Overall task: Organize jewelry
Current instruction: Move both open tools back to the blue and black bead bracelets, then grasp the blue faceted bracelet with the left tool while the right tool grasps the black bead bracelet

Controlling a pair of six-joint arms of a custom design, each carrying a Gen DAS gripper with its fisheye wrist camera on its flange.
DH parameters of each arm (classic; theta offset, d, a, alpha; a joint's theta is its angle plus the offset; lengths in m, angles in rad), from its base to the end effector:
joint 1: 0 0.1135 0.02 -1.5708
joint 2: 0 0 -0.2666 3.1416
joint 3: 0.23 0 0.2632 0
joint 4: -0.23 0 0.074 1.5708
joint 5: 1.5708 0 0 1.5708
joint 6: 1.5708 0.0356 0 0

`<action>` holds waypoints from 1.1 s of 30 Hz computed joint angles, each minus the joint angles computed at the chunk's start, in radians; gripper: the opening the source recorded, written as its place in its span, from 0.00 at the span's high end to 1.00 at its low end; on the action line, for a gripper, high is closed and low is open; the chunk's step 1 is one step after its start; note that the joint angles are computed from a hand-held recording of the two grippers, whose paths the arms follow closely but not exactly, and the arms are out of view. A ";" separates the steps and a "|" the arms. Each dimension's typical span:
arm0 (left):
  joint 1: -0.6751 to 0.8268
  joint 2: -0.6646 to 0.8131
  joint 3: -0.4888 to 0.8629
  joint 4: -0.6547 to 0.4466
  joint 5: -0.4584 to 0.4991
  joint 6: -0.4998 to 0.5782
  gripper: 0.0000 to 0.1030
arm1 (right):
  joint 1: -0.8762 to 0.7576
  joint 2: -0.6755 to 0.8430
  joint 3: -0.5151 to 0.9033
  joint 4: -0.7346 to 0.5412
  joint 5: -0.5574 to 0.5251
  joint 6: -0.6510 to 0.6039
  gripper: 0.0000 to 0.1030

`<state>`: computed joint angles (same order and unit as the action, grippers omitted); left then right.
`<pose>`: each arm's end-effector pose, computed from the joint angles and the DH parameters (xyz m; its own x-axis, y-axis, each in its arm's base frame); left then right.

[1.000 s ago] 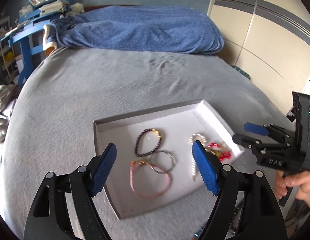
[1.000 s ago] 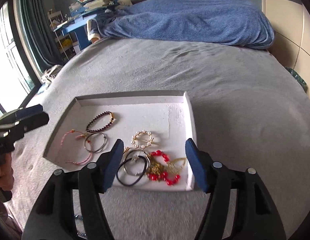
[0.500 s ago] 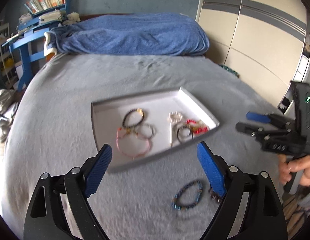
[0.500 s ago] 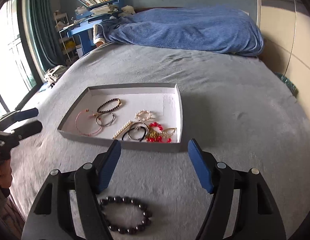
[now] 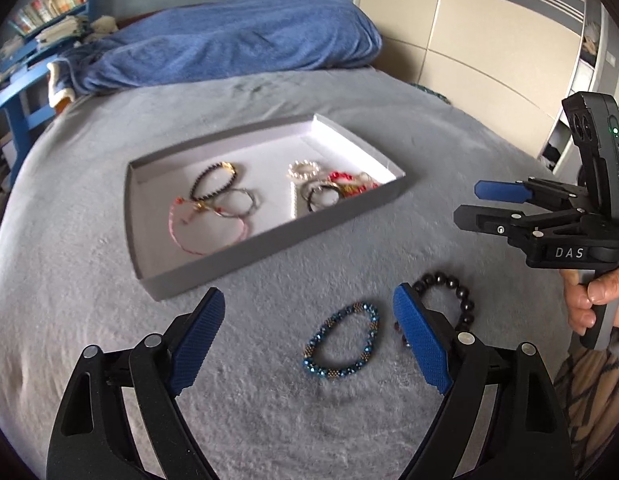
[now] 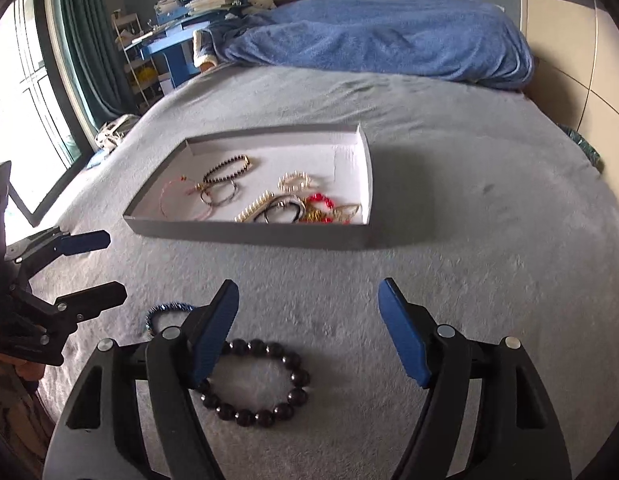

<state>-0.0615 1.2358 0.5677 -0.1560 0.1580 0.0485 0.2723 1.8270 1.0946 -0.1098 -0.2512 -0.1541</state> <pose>0.2440 -0.0206 0.1735 -0.7236 0.0925 -0.6840 0.2027 0.9758 -0.0824 0.3737 0.1135 0.1637 -0.6457 -0.3346 -0.6864 -0.5252 0.8471 0.0811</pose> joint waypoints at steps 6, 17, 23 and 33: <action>-0.010 0.081 0.000 0.020 -0.007 0.013 0.16 | 0.020 0.034 0.011 -0.011 0.020 -0.030 0.30; -0.024 0.131 -0.004 0.026 -0.028 0.029 0.18 | 0.010 0.090 0.027 -0.099 0.047 -0.082 0.32; -0.033 0.171 -0.005 0.044 -0.061 0.019 0.18 | 0.017 0.097 -0.001 -0.108 0.057 -0.127 0.33; -0.048 0.237 -0.020 0.117 -0.114 0.017 0.16 | 0.031 0.134 0.007 -0.110 0.102 -0.154 0.33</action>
<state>-0.1092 1.4731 0.5481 -0.0395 0.0436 0.0659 0.3034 1.9609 1.1015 -0.2203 -0.1493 -0.3084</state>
